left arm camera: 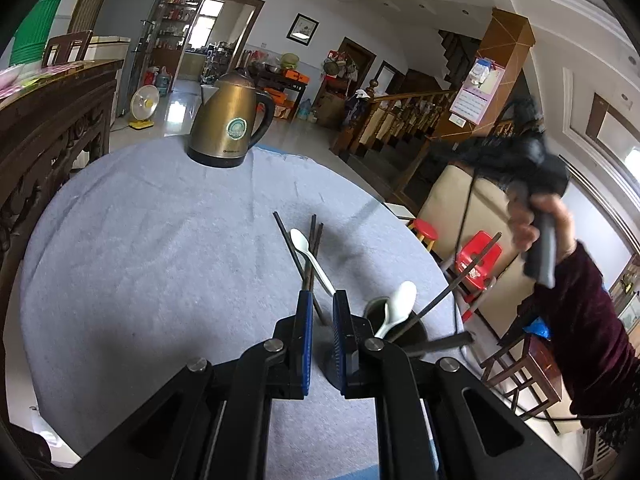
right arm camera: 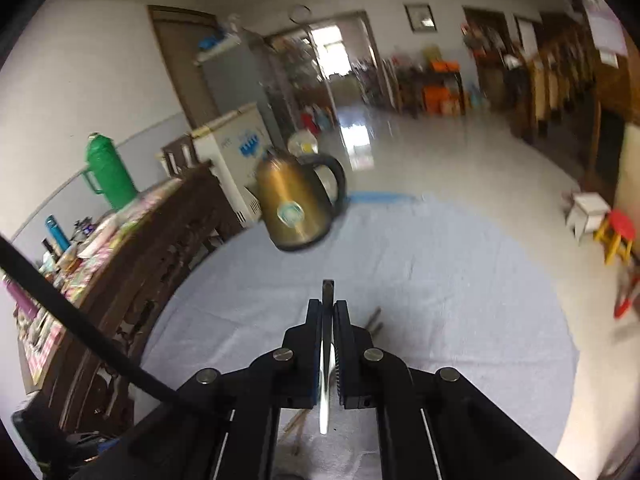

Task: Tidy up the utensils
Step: 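Insert the chopsticks into the holder cup with both tools and open them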

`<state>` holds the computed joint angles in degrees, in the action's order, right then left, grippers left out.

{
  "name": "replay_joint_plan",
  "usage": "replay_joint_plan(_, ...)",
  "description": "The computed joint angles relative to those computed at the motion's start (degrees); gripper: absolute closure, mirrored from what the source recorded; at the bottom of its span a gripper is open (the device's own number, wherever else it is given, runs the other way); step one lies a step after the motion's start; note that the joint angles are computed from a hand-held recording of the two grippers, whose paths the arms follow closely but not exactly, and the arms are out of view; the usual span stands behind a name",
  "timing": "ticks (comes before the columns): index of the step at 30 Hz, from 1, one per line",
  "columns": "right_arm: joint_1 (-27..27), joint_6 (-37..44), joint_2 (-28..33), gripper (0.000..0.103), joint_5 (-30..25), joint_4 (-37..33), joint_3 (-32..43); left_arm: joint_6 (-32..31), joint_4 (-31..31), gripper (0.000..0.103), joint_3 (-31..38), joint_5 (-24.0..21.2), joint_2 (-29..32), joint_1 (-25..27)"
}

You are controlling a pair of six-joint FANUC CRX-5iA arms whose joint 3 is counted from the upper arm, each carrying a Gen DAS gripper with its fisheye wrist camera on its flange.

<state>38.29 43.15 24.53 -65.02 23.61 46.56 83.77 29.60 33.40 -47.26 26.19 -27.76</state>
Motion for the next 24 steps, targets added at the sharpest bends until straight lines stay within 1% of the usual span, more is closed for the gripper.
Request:
replay_joint_plan(2,1.46,0.43,-0.23,0.097,-0.4,2.47,1.68,-0.01,-0.25,0.094,-0.85,0.47,-0.66,-0.32)
replay_joint_plan(4,3.18,-0.85,-1.05,0.097,1.13,4.43,0.44,0.37,-0.42,0.094,-1.92,0.98,-1.4,-0.53)
replay_joint_plan(5,3.7,-1.78,-1.83,0.097,2.69,5.39,-1.59,0.46,-0.22,0.094,-2.63,1.28,-1.8,-0.57)
replay_joint_plan(8,6.31,-1.24,-2.74,0.097,2.8,7.78,-1.4,0.67,-0.22,0.094,-5.32,2.59,-3.54,-0.68)
replay_joint_plan(9,7.47,-1.16,-3.74,0.097,3.2,8.93,-2.46,0.59,-0.19,0.094,-5.99,2.9,-3.97,-0.65)
replay_joint_plan(12,10.08,-0.77,-5.89,0.097,3.33,9.92,-4.55,0.52,-0.2,0.094,-8.44,3.63,-5.59,-0.61)
replay_joint_plan(15,12.02,-0.74,-7.44,0.097,2.6,10.25,-6.46,1.38,-0.67,0.094,-8.89,3.22,-5.97,-0.79)
replay_joint_plan(21,13.48,0.15,-8.22,0.097,-0.16,7.78,-8.43,2.4,-1.78,0.094,-7.73,2.4,-5.64,-1.41)
replay_joint_plan(22,13.34,0.81,-7.88,0.097,-0.86,6.75,-8.23,2.46,-2.07,0.094,-7.61,2.38,-5.66,-1.48)
replay_joint_plan(24,12.48,3.62,-5.89,0.096,-5.35,1.26,-4.59,2.78,-2.81,0.094,-6.99,2.05,-5.5,-1.47)
